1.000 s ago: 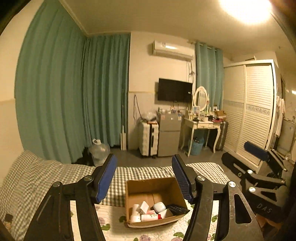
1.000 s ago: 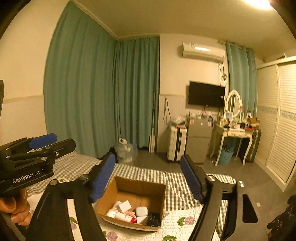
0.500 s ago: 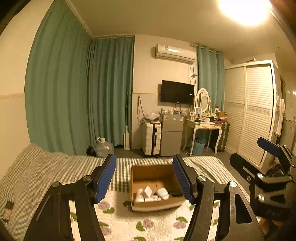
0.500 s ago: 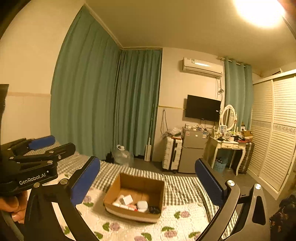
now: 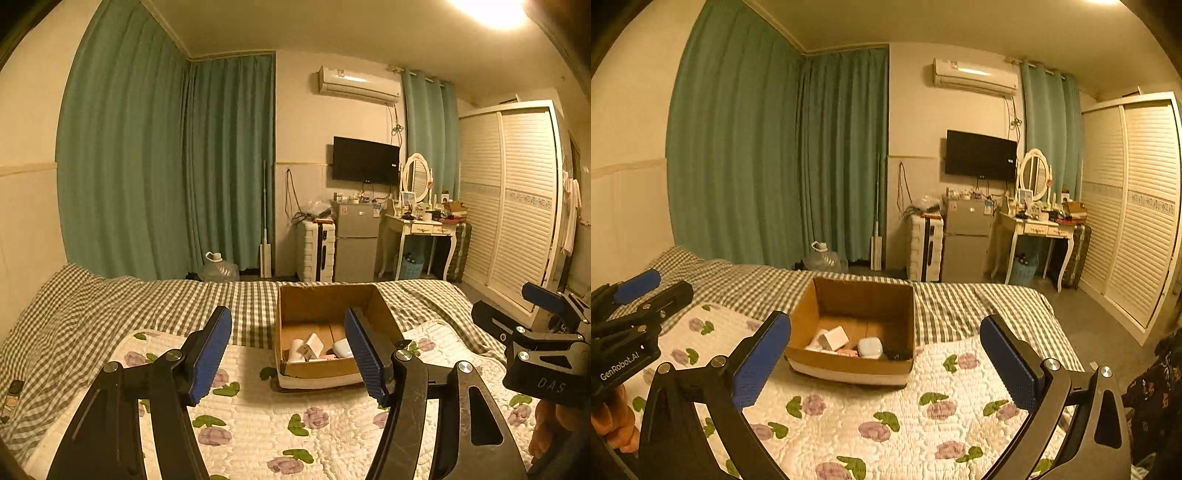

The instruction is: Organize rigid objects

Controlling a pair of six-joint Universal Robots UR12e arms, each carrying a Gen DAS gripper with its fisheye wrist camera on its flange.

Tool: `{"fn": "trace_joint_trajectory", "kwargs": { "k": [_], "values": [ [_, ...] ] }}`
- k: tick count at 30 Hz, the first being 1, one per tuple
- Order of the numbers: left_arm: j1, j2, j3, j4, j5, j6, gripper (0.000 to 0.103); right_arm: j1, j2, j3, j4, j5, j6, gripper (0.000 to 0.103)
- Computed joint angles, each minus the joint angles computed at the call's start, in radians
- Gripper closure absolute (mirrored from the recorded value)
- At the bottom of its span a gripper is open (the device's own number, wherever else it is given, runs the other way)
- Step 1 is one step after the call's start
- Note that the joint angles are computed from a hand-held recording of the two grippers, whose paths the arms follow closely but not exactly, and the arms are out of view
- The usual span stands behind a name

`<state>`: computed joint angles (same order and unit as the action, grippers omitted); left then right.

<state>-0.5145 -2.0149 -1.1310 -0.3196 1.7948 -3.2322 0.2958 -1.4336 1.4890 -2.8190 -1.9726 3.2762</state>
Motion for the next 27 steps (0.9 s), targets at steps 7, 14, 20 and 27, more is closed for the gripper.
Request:
{"fn": "trace_joint_trajectory", "kwargs": {
  "k": [7,14,20,27],
  "values": [
    [0.002,-0.010,0.010,-0.029,0.003,-0.020,0.036,-0.005,0.001,0.003,0.023,0.003,0.018,0.000],
    [-0.001,-0.012,0.014,-0.040,0.014,-0.017,0.036,-0.008,0.000,0.001,0.043,0.013,0.031,0.000],
    [-0.004,-0.014,0.022,-0.057,0.018,-0.016,0.036,-0.005,-0.002,0.003,0.040,0.011,0.026,0.000],
    [-0.006,-0.014,0.023,-0.065,0.017,-0.020,0.036,-0.003,-0.002,0.001,0.044,0.003,0.033,0.000]
  ]
}}
